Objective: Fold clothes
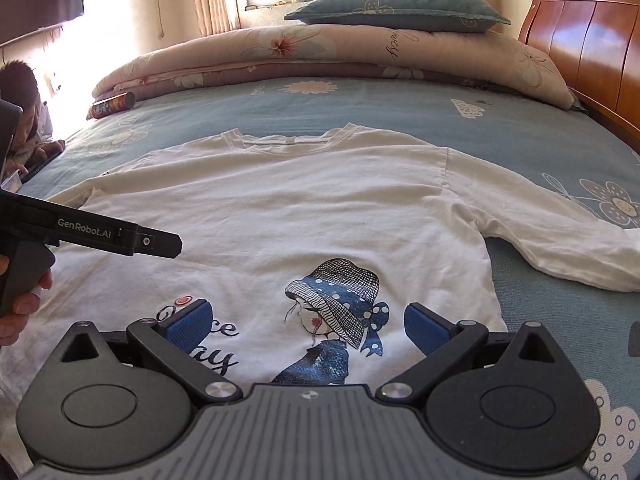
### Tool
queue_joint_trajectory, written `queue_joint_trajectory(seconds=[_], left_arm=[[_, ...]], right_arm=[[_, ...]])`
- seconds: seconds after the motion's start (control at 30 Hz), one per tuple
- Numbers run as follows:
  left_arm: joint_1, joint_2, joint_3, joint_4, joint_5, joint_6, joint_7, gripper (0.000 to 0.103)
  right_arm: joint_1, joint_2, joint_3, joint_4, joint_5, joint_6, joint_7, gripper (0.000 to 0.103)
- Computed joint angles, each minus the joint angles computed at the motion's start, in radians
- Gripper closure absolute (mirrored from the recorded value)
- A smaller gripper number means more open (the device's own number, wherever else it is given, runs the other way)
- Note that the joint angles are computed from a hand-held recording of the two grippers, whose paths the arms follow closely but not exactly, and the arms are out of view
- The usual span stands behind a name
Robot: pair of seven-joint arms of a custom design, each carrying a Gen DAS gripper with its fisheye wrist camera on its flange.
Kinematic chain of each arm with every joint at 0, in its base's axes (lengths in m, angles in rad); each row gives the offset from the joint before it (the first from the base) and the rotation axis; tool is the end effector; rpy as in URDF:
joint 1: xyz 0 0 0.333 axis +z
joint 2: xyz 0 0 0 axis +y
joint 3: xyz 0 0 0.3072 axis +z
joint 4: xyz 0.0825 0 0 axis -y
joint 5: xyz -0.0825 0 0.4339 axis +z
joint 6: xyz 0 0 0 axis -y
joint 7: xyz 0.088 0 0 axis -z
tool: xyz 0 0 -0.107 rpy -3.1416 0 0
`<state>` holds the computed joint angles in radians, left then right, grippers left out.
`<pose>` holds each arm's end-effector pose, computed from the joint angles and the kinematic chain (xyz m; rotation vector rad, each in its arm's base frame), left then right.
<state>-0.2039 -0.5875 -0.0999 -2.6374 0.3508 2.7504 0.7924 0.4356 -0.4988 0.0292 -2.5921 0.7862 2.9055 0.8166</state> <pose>0.4320 -0.1505 0.4783 -1.9883 1.6360 -0.7922 0.4409 0.1735 0.4726 -1.9826 1.1386 -0.4084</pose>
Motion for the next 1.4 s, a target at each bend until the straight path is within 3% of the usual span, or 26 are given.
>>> queue_joint_trajectory(seconds=[0.17, 0.3, 0.5, 0.6, 0.77, 0.9, 1.0, 1.13, 1.3, 1.4], left_arm=[[0.015, 0.016, -0.028, 0.009, 0.031, -0.015, -0.005, 0.007], [0.006, 0.018, -0.015, 0.005, 0.027, -0.002, 0.001, 0.004], [0.011, 0.027, -0.014, 0.004, 0.031, 0.017, 0.002, 0.004], [0.015, 0.029, -0.015, 0.001, 0.04, 0.03, 0.005, 0.003], [0.011, 0.028, -0.003, -0.007, 0.03, 0.051, 0.009, 0.001], [0.021, 0.033, -0.015, -0.004, 0.039, 0.05, -0.002, 0.001], [0.027, 0.035, -0.025, 0.0, 0.052, 0.044, -0.01, 0.001], [0.025, 0.033, -0.025, -0.002, 0.06, 0.041, -0.012, 0.001], [0.016, 0.03, -0.01, -0.008, 0.049, 0.053, -0.002, 0.001], [0.014, 0.026, -0.006, -0.014, 0.046, 0.061, 0.003, 0.001]], right_arm=[[0.026, 0.01, -0.06, 0.034, 0.06, 0.031, -0.082, 0.0], [0.029, 0.152, -0.109, 0.196, 0.149, 0.004, -0.126, 0.0], [-0.065, 0.423, -0.08, 0.477, 0.178, -0.175, -0.009, 0.0], [-0.106, 0.49, -0.041, 0.508, 0.095, -0.188, 0.093, 0.0], [-0.156, 0.379, -0.014, 0.388, 0.2, -0.225, -0.086, 0.0], [-0.2, 0.288, -0.021, 0.309, 0.078, -0.301, 0.013, 0.0], [-0.206, 0.227, -0.052, 0.255, 0.101, -0.341, -0.033, 0.0], [-0.224, 0.188, -0.047, 0.224, 0.07, -0.34, 0.02, 0.0], [-0.198, 0.229, -0.057, 0.316, 0.131, -0.305, 0.009, 0.0], [-0.189, 0.314, -0.057, 0.444, 0.172, -0.319, 0.019, 0.0]])
